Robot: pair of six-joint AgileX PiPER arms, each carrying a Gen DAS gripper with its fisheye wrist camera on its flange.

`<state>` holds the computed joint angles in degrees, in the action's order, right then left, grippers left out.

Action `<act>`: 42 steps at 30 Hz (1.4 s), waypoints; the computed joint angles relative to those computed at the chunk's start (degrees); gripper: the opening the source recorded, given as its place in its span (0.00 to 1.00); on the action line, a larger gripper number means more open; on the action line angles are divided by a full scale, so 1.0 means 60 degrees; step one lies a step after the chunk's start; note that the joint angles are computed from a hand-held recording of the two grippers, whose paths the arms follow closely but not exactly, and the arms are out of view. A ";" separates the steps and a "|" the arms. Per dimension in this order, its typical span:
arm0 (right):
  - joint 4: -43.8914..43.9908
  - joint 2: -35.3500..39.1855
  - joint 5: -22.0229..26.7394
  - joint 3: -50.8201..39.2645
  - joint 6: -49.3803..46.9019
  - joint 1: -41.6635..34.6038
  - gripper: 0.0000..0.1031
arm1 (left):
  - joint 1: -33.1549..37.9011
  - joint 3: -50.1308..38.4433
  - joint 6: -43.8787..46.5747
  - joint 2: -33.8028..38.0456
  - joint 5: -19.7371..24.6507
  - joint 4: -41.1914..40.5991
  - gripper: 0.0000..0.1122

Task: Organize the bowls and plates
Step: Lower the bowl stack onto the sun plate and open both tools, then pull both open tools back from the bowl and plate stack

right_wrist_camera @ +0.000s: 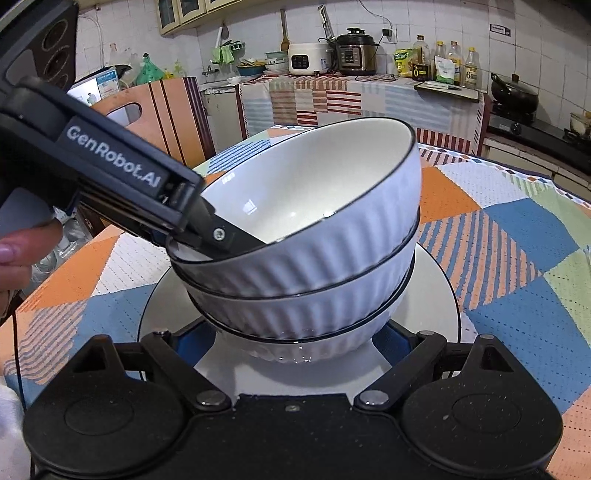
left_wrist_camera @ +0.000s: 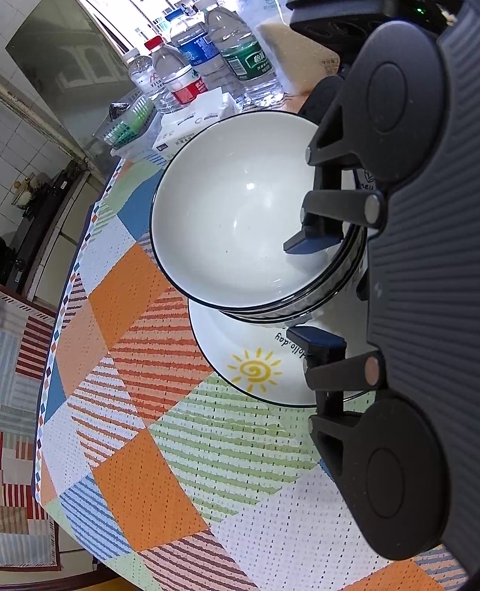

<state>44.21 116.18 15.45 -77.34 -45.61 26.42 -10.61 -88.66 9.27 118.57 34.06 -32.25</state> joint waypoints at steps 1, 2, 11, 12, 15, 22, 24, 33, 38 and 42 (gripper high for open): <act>-0.0202 0.0000 -0.0005 -0.0016 0.0209 0.0014 0.91 | -0.0005 -0.0017 -0.0034 0.0010 0.0001 0.0019 0.36; -0.0288 -0.0009 -0.0010 -0.0014 0.0327 0.0017 0.91 | -0.0003 -0.0014 -0.0052 0.0008 0.0005 0.0016 0.36; -0.2911 -0.0643 -0.0005 0.0375 0.3147 0.0244 0.91 | -0.0199 0.0695 -0.1043 -0.0572 -0.0820 0.0863 0.39; -0.3182 -0.0795 0.0006 0.0499 0.3418 0.0266 0.91 | -0.0271 0.0841 -0.1198 -0.0731 -0.0986 0.1165 0.39; -0.3895 -0.1239 0.0012 0.0830 0.4206 0.0329 0.91 | -0.0381 0.1292 -0.1455 -0.1248 -0.1337 0.1602 0.39; -0.6019 -0.2342 0.0018 0.1563 0.6635 0.0585 0.91 | -0.0612 0.2507 -0.2812 -0.2859 -0.1687 0.3057 0.45; -0.6765 -0.2672 0.0126 0.1689 0.7462 0.0657 0.91 | -0.0755 0.2792 -0.3457 -0.3373 -0.1576 0.3830 0.47; -0.9463 -0.4539 0.1408 0.2149 1.1291 0.1149 0.91 | -0.1581 0.3536 -0.5811 -0.5351 -0.0091 0.6632 0.55; -1.0857 -0.5626 0.2389 0.2666 1.2989 0.1679 0.91 | -0.2226 0.4128 -0.7155 -0.6230 0.0479 0.8083 0.62; -1.1534 -0.6132 0.3114 0.2709 1.3745 0.2038 0.91 | -0.2548 0.4506 -0.7940 -0.6671 0.0750 0.8544 0.66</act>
<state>-24.99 79.39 34.13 -61.08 36.86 38.64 -25.90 -61.63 -38.37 78.54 38.56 19.02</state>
